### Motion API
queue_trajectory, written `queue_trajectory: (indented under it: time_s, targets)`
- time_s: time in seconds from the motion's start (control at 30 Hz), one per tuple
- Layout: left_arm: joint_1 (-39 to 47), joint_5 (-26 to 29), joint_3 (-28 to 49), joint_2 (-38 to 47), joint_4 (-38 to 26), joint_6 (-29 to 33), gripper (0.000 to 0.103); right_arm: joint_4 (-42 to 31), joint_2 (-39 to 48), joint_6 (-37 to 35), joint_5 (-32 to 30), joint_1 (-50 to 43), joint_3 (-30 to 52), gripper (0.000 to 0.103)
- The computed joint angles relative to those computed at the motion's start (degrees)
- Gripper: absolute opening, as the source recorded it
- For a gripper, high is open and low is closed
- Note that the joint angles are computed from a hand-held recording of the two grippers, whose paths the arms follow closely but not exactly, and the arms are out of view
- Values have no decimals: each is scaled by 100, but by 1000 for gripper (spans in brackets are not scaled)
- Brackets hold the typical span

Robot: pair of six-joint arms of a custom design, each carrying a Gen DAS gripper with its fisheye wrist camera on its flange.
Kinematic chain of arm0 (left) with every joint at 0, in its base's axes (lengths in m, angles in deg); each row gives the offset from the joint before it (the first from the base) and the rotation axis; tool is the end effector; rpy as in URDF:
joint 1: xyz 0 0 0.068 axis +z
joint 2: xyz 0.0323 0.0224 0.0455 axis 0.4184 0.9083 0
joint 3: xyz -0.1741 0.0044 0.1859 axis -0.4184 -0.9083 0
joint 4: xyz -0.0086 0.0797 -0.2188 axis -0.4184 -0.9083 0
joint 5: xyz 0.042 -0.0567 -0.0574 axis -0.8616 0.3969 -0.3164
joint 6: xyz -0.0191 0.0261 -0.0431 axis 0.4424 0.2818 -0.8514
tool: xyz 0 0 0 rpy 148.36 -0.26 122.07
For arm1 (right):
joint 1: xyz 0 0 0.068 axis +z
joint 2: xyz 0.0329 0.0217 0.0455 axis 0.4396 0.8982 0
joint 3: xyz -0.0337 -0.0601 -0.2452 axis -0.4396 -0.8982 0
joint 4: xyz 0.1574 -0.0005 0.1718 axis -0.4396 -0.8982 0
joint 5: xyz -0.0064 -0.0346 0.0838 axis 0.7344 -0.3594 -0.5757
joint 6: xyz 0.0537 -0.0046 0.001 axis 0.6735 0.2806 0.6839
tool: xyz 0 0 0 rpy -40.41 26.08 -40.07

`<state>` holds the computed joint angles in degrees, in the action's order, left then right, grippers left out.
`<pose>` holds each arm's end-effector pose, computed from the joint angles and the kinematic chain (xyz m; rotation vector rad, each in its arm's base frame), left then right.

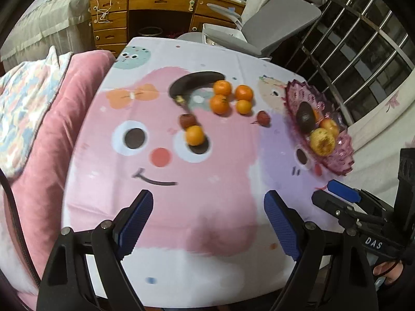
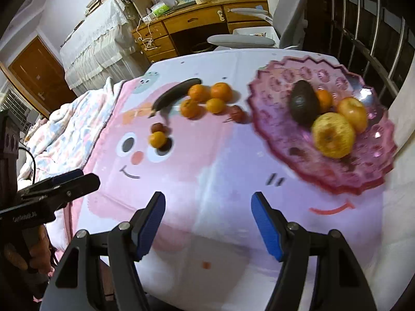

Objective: Organize fruits
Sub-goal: 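Withdraw both tools from the bowl back over the table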

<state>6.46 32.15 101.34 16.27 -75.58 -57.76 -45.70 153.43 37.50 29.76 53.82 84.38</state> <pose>0.1738 -0.0614 0.1803 -0.0095 2.6934 -0.3532 0.1581 0.0856 0.1690 -0.1447 2.6621 0.3773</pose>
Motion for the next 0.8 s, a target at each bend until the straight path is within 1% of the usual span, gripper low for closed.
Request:
queue_trajectory:
  time_s: [0.03, 0.1, 0.2, 0.3, 0.47, 0.63, 0.7, 0.8]
  targets:
    - [290, 134, 6, -2, -54, 306, 87, 167, 79, 340, 175, 354, -45, 69]
    - [844, 396, 38, 29, -143, 865, 87, 447, 236, 770, 379, 808, -117, 69]
    - [1613, 735, 221, 292, -291, 1607, 87, 826, 651, 1197, 599, 1327, -98, 69]
    - [2039, 870, 462, 670, -440, 2108, 87, 1200, 1135, 1351, 701, 1667, -17, 69]
    - [2210, 801, 917, 1387, -498, 2485, 87, 1795, 1869, 1089, 888, 1900, 227, 69]
    - [2045, 605, 1567, 2352, -338, 2590, 87, 2376, 2543, 427, 1296, 1892, 486, 69]
    - [1944, 495, 1868, 2771, -260, 2625, 87, 2622, 2851, 113, 1324, 1786, 587, 69]
    - [1757, 295, 2488, 3545, -217, 2548, 87, 3022, 3300, -275, 1203, 1560, 721, 69]
